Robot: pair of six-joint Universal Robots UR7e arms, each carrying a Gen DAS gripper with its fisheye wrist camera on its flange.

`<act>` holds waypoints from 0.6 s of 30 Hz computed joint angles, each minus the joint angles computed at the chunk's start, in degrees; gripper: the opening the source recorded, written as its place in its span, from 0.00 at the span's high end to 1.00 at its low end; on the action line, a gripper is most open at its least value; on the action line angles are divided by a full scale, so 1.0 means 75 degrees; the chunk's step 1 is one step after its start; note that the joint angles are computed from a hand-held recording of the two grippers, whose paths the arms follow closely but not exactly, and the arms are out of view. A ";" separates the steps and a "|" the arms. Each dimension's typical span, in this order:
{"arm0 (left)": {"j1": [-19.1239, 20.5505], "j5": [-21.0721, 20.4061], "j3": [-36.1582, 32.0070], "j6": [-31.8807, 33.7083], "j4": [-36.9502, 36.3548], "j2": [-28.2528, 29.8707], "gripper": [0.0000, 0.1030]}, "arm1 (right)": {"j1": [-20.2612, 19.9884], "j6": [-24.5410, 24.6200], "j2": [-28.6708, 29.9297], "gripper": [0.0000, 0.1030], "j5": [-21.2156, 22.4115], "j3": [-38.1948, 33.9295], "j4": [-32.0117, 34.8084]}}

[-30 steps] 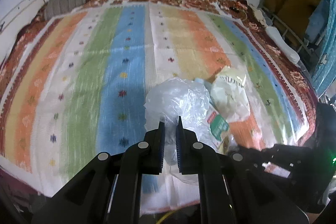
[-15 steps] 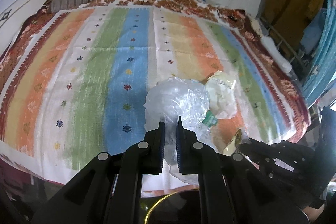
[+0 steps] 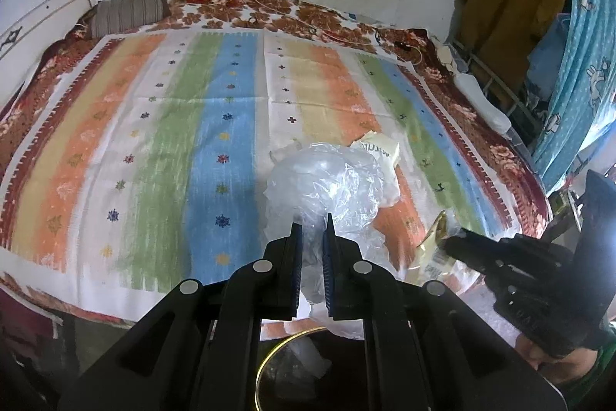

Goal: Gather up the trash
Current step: 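Lift the clear bag with the left tool while the right tool lifts the yellow wrapper toward the bin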

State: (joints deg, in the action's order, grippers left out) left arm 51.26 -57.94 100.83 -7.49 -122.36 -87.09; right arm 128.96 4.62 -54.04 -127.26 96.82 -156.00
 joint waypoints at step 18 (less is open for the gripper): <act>-0.0532 -0.0245 0.1008 -0.0289 -0.0112 -0.1322 0.92 | 0.0502 0.0139 -0.0583 0.90 -0.0065 0.1057 -0.0582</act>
State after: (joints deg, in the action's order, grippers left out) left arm 47.28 -59.78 108.39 -9.66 -123.20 -97.00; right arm 132.72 5.66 -58.42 -127.75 104.75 -160.36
